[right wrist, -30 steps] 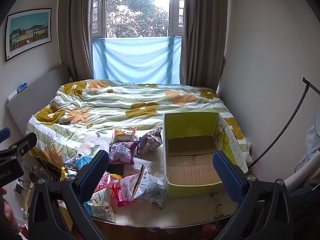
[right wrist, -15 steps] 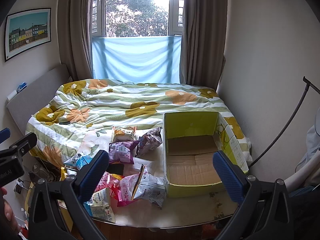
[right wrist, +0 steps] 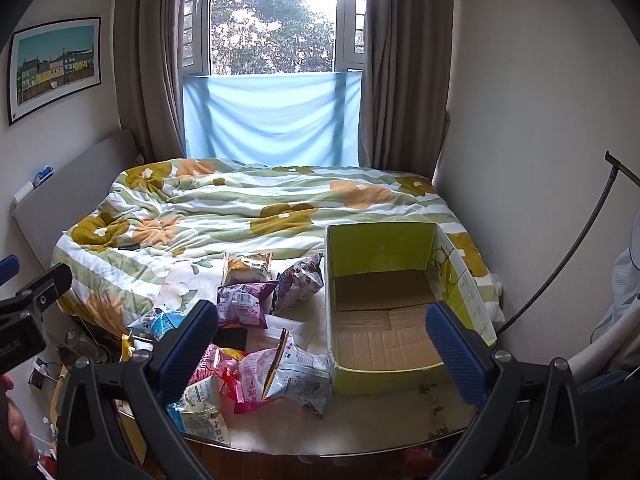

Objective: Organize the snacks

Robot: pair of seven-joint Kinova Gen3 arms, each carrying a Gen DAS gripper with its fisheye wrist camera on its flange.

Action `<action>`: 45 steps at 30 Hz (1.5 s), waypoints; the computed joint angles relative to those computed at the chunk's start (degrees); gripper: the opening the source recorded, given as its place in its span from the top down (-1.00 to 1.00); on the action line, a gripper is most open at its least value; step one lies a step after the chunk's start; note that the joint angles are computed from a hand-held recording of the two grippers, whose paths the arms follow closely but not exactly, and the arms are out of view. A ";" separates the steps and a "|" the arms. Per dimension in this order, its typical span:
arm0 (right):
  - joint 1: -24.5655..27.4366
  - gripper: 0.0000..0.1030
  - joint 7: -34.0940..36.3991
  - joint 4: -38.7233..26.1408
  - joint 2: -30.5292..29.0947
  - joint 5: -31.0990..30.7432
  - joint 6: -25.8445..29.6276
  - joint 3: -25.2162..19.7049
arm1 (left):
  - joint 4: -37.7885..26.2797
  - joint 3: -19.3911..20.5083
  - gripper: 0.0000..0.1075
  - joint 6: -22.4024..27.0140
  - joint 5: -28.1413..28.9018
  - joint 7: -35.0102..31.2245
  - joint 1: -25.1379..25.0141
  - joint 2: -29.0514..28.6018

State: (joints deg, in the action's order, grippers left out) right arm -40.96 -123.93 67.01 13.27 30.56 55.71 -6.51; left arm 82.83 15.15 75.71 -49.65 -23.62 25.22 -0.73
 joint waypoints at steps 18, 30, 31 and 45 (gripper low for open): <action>0.18 -0.99 0.53 -0.07 -0.30 -0.37 0.35 -0.17 | -0.57 0.23 -0.91 0.20 0.92 -0.80 -0.52 -0.41; 3.16 -0.99 3.52 3.26 -2.13 -4.41 -2.32 -1.02 | 0.06 -0.39 -0.91 -0.85 3.62 -0.33 -1.27 -0.90; 4.00 -0.99 4.45 3.81 -2.31 -5.72 -2.67 -1.17 | 0.99 -0.47 -0.91 -1.53 4.29 0.35 -1.51 -1.15; 14.82 -0.99 24.11 13.83 2.43 -28.92 -10.32 -2.85 | 17.08 -2.78 -0.91 -12.36 18.56 9.88 -3.69 1.35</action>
State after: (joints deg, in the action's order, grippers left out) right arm -26.14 -99.82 80.83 15.70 1.64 45.38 -9.35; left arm 99.91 12.36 63.34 -31.09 -13.74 21.53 0.63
